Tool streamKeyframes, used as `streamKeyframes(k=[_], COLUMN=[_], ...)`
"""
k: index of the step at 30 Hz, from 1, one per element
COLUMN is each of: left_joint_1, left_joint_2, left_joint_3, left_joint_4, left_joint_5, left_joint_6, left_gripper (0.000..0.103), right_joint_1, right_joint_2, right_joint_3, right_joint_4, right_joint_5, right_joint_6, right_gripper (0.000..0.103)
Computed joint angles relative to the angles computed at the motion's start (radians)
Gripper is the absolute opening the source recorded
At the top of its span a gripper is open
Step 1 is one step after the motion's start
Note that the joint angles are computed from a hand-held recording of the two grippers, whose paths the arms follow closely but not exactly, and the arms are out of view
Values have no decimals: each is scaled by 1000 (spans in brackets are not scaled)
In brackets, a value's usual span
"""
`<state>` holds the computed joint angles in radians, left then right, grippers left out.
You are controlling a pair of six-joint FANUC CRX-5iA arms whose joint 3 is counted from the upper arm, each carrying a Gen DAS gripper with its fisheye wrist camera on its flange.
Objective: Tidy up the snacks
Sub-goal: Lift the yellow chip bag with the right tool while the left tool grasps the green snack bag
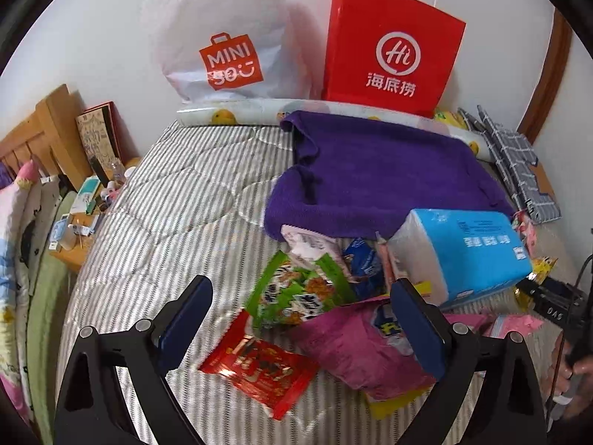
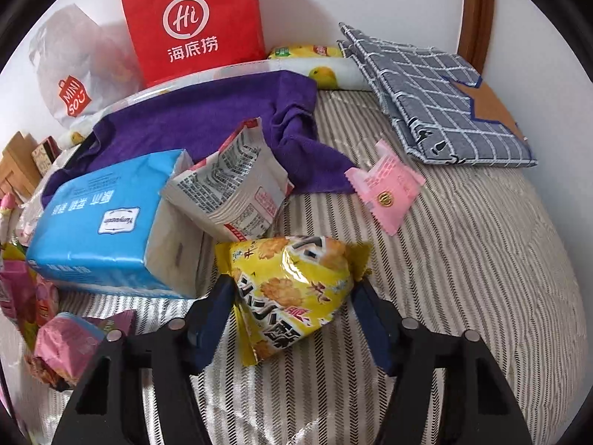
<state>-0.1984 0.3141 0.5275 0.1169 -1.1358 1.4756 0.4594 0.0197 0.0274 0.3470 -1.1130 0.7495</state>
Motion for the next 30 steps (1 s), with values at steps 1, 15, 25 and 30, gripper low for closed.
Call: streamKeyframes(k=[1, 15, 25, 30], left_joint_1=[4, 24, 68, 72], left_joint_2=[3, 55, 77, 67], left_joint_3=[4, 14, -56, -65], left_joint_4=[2, 29, 253, 254], left_joint_5=[-6, -16, 11, 4], left_joint_6=[-4, -10, -96, -119], left_gripper=[97, 88, 66, 56], right_joint_1=[1, 48, 66, 79], right_joint_2=[-5, -68, -96, -109], right_joint_3=[-3, -45, -63, -71], right_joint_4=[-4, 62, 61, 74], right_joint_5=[5, -14, -25, -37], right_joint_6=[1, -61, -86, -100], right_gripper=[60, 59, 59, 59])
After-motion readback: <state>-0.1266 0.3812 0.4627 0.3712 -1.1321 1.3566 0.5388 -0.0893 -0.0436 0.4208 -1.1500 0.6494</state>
